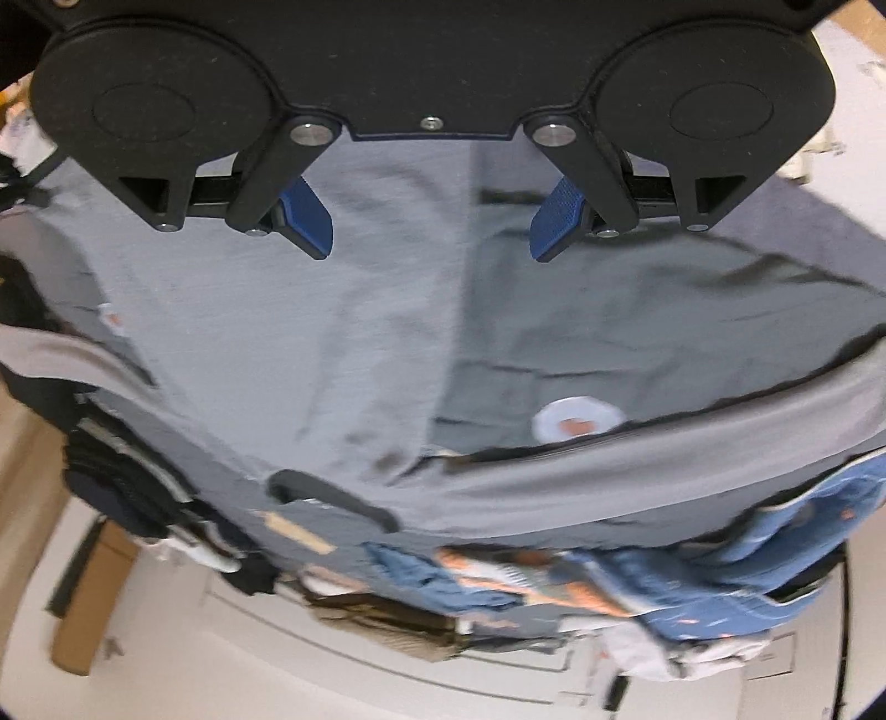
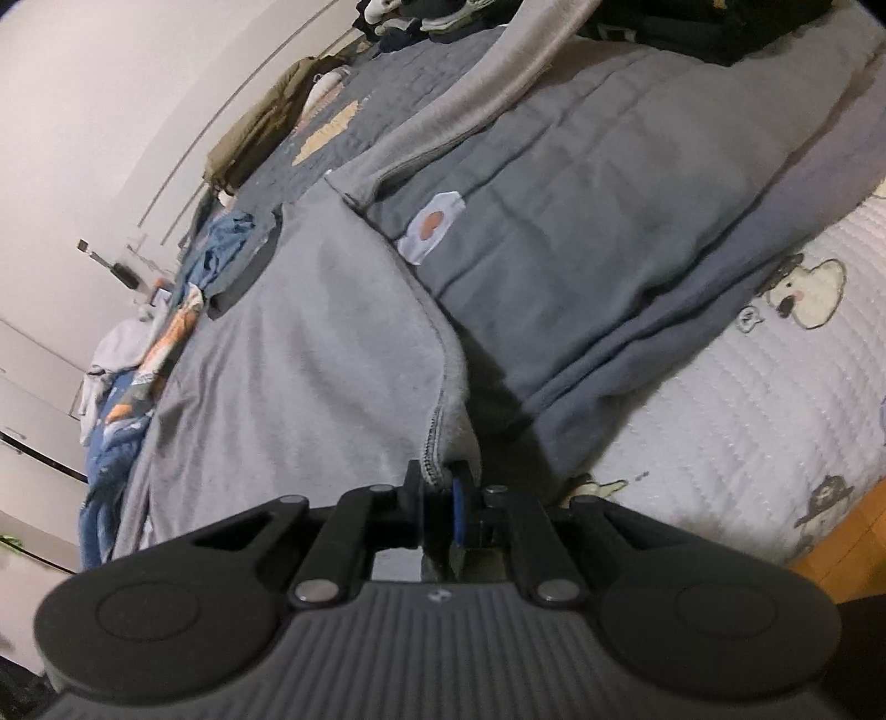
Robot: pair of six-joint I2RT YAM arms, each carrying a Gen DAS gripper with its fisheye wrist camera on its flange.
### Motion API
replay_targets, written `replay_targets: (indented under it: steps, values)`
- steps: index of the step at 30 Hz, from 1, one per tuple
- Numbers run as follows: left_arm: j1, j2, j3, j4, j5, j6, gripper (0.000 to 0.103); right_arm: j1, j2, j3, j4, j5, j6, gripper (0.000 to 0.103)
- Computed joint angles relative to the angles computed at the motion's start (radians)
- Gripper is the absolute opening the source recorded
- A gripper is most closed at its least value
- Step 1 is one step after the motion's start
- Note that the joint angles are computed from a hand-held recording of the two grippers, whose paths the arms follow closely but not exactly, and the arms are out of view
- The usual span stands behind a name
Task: Fold clothes
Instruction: 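Grasp the grey sweatshirt hem edge with the right gripper, then grasp the hem with the left gripper while the right gripper holds and lifts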
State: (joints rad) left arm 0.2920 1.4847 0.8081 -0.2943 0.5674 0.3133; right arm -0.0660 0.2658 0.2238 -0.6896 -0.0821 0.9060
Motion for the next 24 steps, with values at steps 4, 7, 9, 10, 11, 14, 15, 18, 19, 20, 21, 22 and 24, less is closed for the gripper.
replay_targets:
  steps: [4, 7, 9, 10, 11, 14, 15, 18, 19, 20, 21, 22, 24]
  values:
    - [0.008, 0.056, 0.032, -0.076, -0.038, 0.092, 0.075, 0.024, 0.031, 0.0, 0.049, 0.011, 0.032, 0.009]
    - [-0.011, 0.07, 0.012, -0.074, -0.097, 0.128, 0.075, 0.032, 0.051, 0.0, 0.081, 0.014, 0.048, 0.009]
    - [-0.022, 0.088, 0.006, -0.074, -0.105, 0.137, 0.073, 0.058, 0.065, -0.001, 0.1, 0.037, 0.065, 0.009]
    - [-0.027, 0.097, 0.003, -0.074, -0.11, 0.141, 0.072, 0.073, 0.072, -0.001, 0.109, 0.05, 0.072, 0.009]
    - [-0.032, 0.107, 0.0, -0.075, -0.114, 0.145, 0.07, 0.085, 0.077, -0.002, 0.117, 0.06, 0.079, 0.009]
    - [-0.068, 0.123, -0.048, -0.001, -0.179, 0.092, 0.056, 0.089, 0.08, -0.005, 0.125, 0.063, 0.084, 0.009]
    - [-0.066, 0.116, -0.062, 0.015, -0.166, 0.105, 0.033, 0.08, 0.076, -0.007, 0.124, 0.056, 0.084, 0.009]
    - [-0.037, 0.115, -0.043, -0.017, -0.075, 0.096, 0.006, 0.05, 0.033, -0.013, 0.105, 0.035, 0.084, 0.009]
    - [-0.029, 0.107, -0.042, -0.017, -0.056, 0.08, 0.006, 0.045, 0.017, -0.013, 0.098, 0.035, 0.084, 0.009]
    - [-0.021, 0.1, -0.041, -0.016, -0.036, 0.064, 0.006, 0.044, -0.001, -0.013, 0.093, 0.039, 0.084, 0.009]
    - [-0.011, 0.091, -0.039, -0.016, -0.008, 0.047, 0.005, 0.038, -0.019, -0.013, 0.09, 0.036, 0.087, 0.009]
    - [0.001, 0.08, -0.035, -0.018, 0.029, 0.035, 0.005, 0.024, -0.04, -0.014, 0.086, 0.025, 0.089, 0.009]
    - [0.023, 0.052, -0.033, -0.01, 0.092, 0.004, 0.005, -0.004, -0.078, -0.015, 0.089, 0.006, 0.088, 0.009]
